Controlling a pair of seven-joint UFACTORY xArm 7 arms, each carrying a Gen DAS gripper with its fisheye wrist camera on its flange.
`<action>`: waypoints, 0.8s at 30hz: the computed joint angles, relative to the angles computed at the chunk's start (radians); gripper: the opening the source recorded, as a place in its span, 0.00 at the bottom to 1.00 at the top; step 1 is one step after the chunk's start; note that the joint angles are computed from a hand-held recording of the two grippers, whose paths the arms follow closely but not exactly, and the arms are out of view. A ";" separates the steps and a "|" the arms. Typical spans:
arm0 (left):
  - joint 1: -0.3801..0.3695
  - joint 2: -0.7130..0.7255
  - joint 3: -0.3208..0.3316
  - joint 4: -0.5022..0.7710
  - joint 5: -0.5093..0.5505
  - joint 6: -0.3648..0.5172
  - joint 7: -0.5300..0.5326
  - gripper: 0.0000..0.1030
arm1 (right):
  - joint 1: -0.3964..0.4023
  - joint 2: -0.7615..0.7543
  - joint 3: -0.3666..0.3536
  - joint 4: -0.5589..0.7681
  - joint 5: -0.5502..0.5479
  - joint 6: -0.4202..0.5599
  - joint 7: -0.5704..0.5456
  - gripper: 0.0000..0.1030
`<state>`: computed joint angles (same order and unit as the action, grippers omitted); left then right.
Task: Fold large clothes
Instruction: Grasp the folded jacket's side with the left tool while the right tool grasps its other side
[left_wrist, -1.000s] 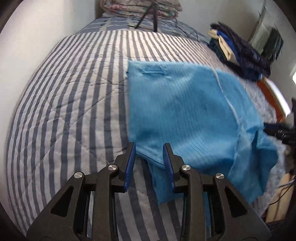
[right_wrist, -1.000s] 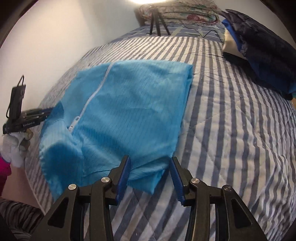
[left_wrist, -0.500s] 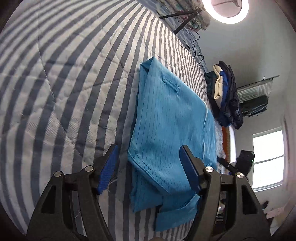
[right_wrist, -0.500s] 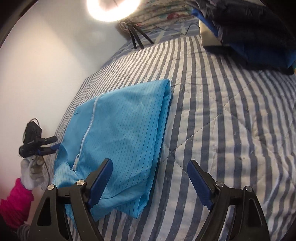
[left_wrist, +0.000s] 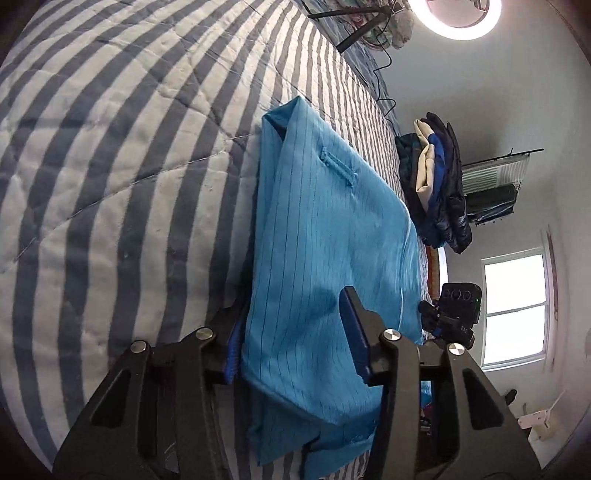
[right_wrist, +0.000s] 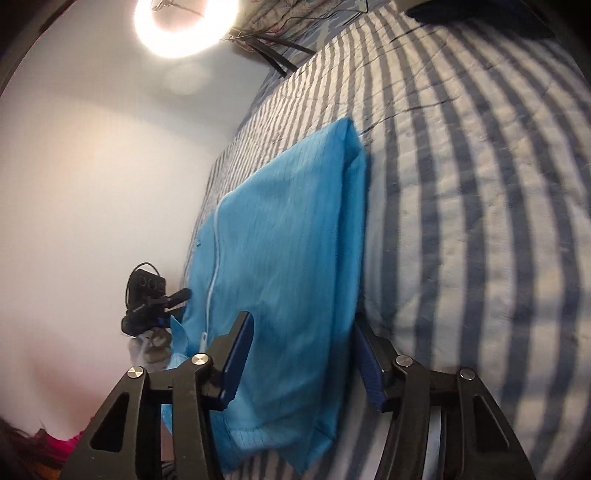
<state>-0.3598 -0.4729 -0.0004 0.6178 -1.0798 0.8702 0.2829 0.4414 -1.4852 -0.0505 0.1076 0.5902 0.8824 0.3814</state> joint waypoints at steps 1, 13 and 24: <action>-0.005 0.015 -0.005 0.010 -0.007 -0.008 0.002 0.44 | 0.022 0.033 0.010 0.003 0.016 -0.038 -0.011 0.55; -0.021 -0.014 -0.145 0.038 0.279 -0.174 -0.227 0.12 | 0.095 0.168 0.148 0.097 -0.024 -0.103 0.128 0.18; -0.091 -0.142 -0.213 0.046 0.576 -0.218 -0.469 0.05 | 0.102 0.381 0.321 0.383 -0.215 -0.012 0.270 0.05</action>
